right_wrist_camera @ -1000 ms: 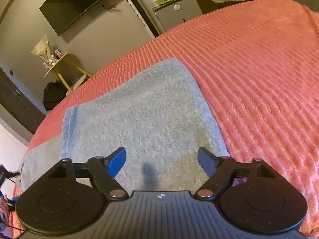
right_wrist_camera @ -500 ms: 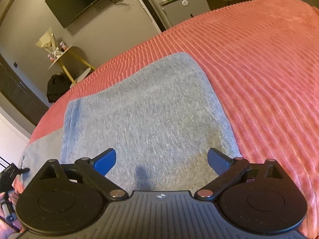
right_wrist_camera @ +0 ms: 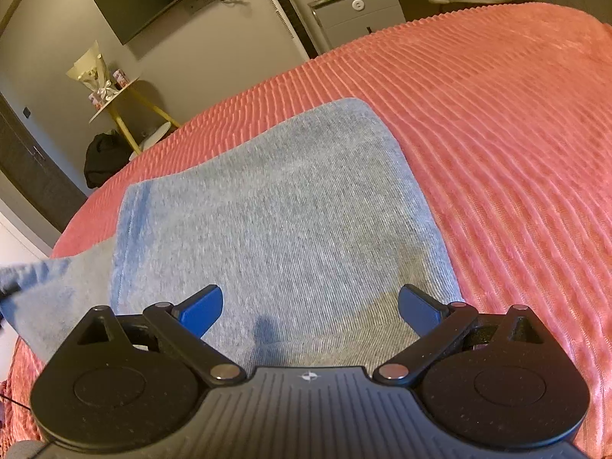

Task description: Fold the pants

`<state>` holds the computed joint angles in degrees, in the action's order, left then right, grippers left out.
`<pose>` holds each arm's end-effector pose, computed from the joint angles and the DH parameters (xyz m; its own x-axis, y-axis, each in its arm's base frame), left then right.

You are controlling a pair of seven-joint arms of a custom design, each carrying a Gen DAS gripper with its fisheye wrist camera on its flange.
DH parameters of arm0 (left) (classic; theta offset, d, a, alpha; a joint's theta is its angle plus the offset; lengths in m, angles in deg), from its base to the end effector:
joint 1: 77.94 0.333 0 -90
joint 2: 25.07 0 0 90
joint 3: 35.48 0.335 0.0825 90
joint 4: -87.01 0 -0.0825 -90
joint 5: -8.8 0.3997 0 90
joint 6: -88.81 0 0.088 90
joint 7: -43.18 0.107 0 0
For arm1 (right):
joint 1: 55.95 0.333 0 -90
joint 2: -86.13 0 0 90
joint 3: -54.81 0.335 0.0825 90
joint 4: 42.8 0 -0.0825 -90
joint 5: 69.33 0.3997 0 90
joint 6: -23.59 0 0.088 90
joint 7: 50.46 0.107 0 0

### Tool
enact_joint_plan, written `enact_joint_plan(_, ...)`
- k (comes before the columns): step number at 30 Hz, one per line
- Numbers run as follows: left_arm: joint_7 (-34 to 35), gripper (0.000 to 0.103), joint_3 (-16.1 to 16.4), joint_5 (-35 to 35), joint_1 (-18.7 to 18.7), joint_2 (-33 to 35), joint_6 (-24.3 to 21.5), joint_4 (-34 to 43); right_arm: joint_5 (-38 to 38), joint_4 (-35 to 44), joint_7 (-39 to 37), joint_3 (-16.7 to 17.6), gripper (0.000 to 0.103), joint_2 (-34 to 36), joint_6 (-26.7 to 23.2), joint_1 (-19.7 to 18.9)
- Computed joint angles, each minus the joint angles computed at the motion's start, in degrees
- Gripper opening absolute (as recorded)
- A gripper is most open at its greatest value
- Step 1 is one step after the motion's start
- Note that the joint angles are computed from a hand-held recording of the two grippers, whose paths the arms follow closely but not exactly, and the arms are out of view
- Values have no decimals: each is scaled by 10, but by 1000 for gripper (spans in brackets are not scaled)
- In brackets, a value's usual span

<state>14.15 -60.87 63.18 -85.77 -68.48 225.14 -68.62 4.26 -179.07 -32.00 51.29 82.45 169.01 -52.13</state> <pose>0.3090 -0.1968 0.4781 0.6188 -0.7048 0.3470 -0.1841 -0.5595 -0.8081 0.5149 -0.0086 0.3718 0.3445 -0.8351 -0.4289 -0.7979 -0.0198 -0.6025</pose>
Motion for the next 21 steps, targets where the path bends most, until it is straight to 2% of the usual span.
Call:
enact_joint_plan(3,26,22,-24,61,6,53,41,64,7,0,-2,-1,98,0,-3,-1)
enact_joint_plan(6,58,25,-44,95,0,143,64,138,13,0,-3,-3,98,0,-11,-4)
enact_joint_plan(7,68,34,-45,102,-6,177,69,159,13,0,-3,-4,98,-1,-13,-5)
enact_joint_plan(8,79,47,-46,101,-15,217,74,183,14,0,-3,-5,98,-2,-16,-6)
enact_joint_plan(9,90,55,-42,89,-27,249,80,200,15,-1,-3,-5,98,-3,-19,-7)
enact_joint_plan(10,107,70,-32,68,-41,276,92,212,17,-2,-4,-6,98,-5,-20,-8)
enact_joint_plan(11,135,73,-15,31,-58,299,112,220,20,-4,-6,-6,98,-7,-20,-8)
enact_joint_plan(12,162,72,0,-14,-77,318,126,225,22,-5,-7,-8,98,-9,-23,-9)
enact_joint_plan(14,171,71,19,-74,-102,326,134,216,22,-7,-5,-10,96,-12,-28,-11)
enact_joint_plan(16,144,72,18,-105,-118,314,98,206,19,-8,0,-12,93,-15,-35,-13)
enact_joint_plan(17,131,72,17,-122,-125,304,69,201,15,-7,8,-14,86,-16,-44,-15)
enact_joint_plan(21,39,72,9,-173,-132,258,-28,180,5,10,50,-23,83,-4,-136,-23)
